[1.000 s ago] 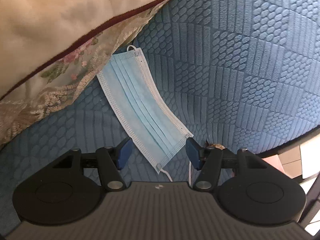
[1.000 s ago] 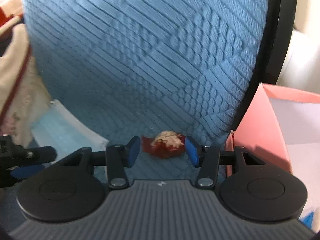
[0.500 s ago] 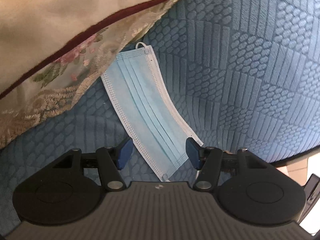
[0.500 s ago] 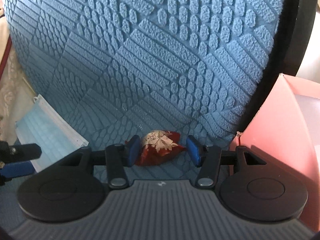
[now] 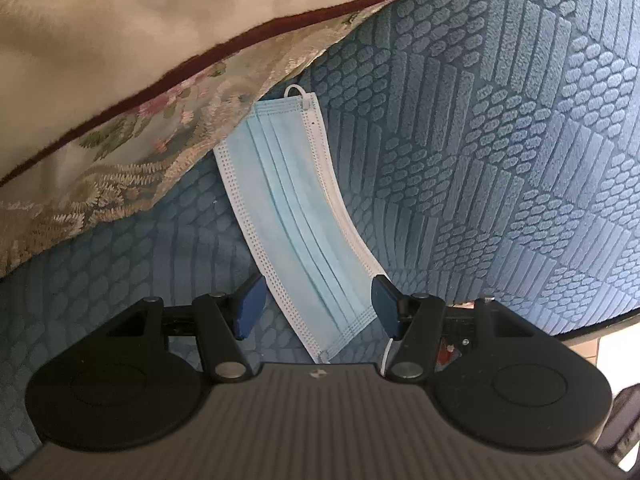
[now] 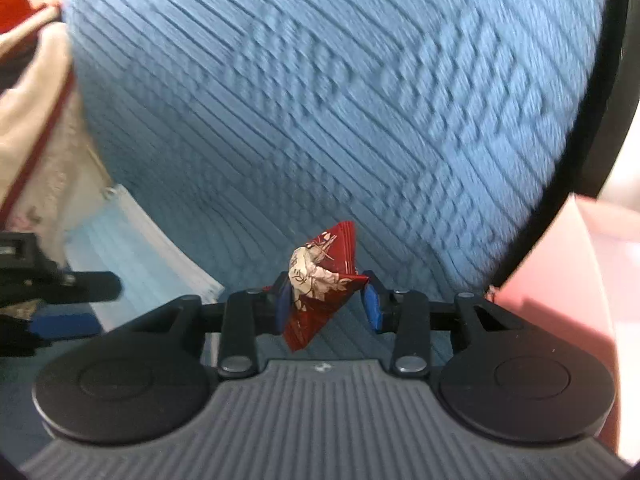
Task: Organize soft objects
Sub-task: 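Grasp the red candy wrapper with the right gripper while the left grasps the mask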
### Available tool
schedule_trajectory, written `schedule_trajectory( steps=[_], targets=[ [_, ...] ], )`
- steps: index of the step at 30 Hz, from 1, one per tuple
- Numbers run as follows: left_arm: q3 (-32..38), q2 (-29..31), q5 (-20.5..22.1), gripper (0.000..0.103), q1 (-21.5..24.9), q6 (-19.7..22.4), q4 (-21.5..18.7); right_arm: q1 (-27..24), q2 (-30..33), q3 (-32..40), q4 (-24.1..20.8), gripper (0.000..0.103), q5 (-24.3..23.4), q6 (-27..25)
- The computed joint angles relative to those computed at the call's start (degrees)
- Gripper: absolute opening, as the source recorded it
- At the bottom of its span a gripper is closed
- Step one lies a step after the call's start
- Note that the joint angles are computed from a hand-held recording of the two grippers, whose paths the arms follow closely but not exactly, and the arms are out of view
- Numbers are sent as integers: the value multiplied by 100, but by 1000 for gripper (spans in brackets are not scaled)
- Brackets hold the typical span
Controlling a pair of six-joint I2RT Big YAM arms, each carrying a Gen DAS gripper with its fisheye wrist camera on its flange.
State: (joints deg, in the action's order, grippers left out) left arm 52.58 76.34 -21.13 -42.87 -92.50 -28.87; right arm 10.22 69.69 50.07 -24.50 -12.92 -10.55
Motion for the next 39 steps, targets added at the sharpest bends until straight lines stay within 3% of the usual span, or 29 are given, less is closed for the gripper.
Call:
schedule_trajectory(
  steps=[6, 10, 12, 16, 20, 22, 24, 27, 39],
  targets=[
    [-134, -15, 76, 64, -5, -116, 402, 251, -120, -204, -31, 40, -332, -80],
    [-189, -11, 54, 64, -16, -108, 538, 284, -4, -111, -443, 40, -754, -26],
    [-188, -11, 37, 64, -16, -66, 530, 317, 192, 65, -535, 40, -820, -237],
    [-180, -11, -17, 64, -25, -94, 461, 489, 117, -31, -444, 40, -570, -375],
    [-137, -71, -238, 64, -75, -281, 121, 658, 62, -191, 206, 40, 134, -282],
    [-58, -59, -229, 64, -63, -347, -171, 605, 76, -213, 409, 40, 372, -95],
    [-83, -72, -241, 64, -65, -408, -177, 532, 174, -148, 427, 40, 469, 128],
    [-33, -36, -251, 64, -62, -288, -208, 400, 374, 57, 51, 40, 141, 314],
    [-91, -40, -289, 64, -112, -301, -3, 651, 240, 127, -550, 40, -925, 346]
  ],
)
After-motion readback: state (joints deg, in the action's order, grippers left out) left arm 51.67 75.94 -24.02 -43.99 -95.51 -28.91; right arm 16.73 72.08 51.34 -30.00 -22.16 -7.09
